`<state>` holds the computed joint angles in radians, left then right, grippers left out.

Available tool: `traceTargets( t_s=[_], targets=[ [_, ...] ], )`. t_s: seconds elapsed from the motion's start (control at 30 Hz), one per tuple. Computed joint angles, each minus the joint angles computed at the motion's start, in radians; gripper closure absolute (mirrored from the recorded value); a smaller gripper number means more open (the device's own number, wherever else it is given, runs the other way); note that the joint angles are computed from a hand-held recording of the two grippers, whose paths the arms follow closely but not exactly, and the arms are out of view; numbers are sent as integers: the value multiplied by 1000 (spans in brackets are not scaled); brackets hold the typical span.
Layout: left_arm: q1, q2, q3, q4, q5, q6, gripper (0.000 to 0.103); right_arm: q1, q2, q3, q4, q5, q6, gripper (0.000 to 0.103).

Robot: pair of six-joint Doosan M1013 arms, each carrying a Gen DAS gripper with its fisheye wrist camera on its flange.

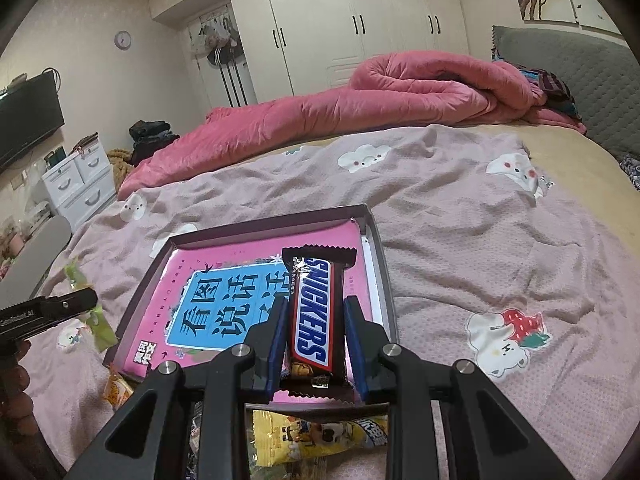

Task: Organize snacks
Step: 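Lift the Snickers bar with the right tool while the left tool carries the green package over the tray, then open the right tool to drop the Snickers in the tray while the left tool releases the green package there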

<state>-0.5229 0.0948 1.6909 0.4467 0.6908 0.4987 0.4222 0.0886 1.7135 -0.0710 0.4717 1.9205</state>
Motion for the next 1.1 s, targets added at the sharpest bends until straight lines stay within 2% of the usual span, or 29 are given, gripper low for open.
traceTargets(
  t_s=[0.43, 1.1],
  targets=[
    [16, 63, -44, -131, 39, 175, 61, -11, 32, -22, 29, 31, -32, 75],
    [18, 95, -49, -195, 84, 253, 61, -14, 55, -13, -8, 89, 10, 75]
  ],
)
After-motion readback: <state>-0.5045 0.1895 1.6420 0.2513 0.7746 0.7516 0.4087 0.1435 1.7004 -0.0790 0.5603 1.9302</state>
